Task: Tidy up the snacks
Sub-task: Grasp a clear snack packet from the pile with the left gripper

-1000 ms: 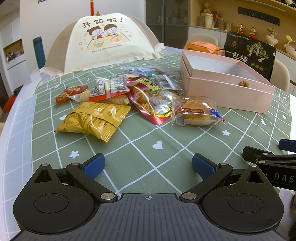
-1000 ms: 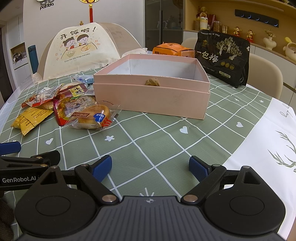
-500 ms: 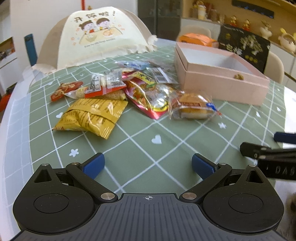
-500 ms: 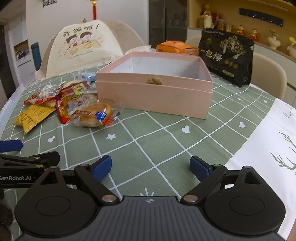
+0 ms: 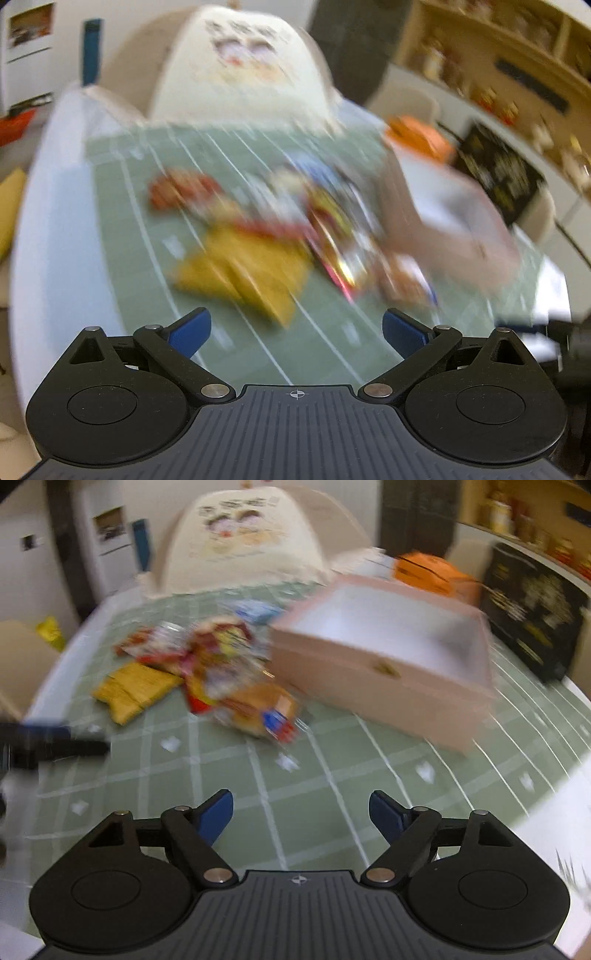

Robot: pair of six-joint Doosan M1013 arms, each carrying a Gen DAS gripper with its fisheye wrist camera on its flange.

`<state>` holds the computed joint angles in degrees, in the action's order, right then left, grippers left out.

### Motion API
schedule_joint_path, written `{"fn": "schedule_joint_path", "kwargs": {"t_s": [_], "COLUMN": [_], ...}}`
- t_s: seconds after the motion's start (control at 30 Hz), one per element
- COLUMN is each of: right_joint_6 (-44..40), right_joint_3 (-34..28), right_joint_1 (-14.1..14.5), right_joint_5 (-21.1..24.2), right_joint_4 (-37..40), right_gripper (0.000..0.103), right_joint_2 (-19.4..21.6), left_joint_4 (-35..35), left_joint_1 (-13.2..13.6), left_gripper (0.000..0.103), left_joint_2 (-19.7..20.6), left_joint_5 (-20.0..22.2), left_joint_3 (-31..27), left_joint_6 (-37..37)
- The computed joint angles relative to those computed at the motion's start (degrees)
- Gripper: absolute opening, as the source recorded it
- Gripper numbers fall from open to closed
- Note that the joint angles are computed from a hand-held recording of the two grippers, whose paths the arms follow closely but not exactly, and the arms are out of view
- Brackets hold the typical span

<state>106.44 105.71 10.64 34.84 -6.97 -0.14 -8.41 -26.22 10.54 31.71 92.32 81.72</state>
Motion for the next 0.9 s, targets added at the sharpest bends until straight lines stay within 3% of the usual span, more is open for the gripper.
{"fn": "schedule_joint_path", "kwargs": {"t_s": [0.1,0.2,0.3,0.37,0.43,0.57,0.6,0.67,0.7,0.73,0.9], "right_joint_6": [-5.14,-4.7,-1.78,1.76,5.81,11.46,13.37,16.77,17.65,18.0,22.28], "right_joint_3": [-3.3,-6.1,-8.66,-9.8,-10.62,-11.5,-11.34,-10.65,-10.25,-9.81,-9.91], "right_joint_1": [-0.93,-1.43,-0.64,0.53,1.44,2.07,2.28,2.27,2.06,1.75,1.0], "right_joint_5": [2.43,4.56,6.89,8.12,10.31,15.11,15.91,16.48,16.26,15.86,15.93], "right_joint_4": [7.0,9.28,4.19,-2.12,-6.76,-8.26,-9.0,-9.76,-9.49,-9.04,-11.26], "right_gripper": [0.082,0.082,0.082,0.082,0.082,0.081,0.081,0.081,0.081,0.08,0.079], "right_joint_2": [1.64,2.97,3.64,3.8,4.11,5.45,5.57,5.59,5.56,5.52,6.98], "left_joint_4": [0.02,1.41,-9.67,-14.54,-12.45,-0.52,1.07,1.5,-1.21,-4.69,-14.04], "left_joint_1": [2.66,3.25,3.46,2.83,1.56,-1.29,-1.66,-1.94,-1.52,-1.06,0.38], "left_gripper": [0.103,0.103,0.103,0.103,0.103,0.102,0.095,0.05,0.03,0.024,0.023], "left_joint_2": [3.91,8.29,13.24,17.54,22.66,32.28,34.61,37.01,36.89,35.91,28.04], "left_joint_5": [4.24,3.71,3.72,6.62,10.93,15.63,18.25,22.39,22.39,21.81,19.48], "left_joint_3": [-6.79,-12.82,-19.7,-25.93,-33.65,-46.99,-50.37,-53.59,-52.92,-50.98,-37.3], "left_joint_6": [-1.25,0.32,12.48,19.17,20.52,19.54,20.47,24.73,28.66,32.6,53.08]}}
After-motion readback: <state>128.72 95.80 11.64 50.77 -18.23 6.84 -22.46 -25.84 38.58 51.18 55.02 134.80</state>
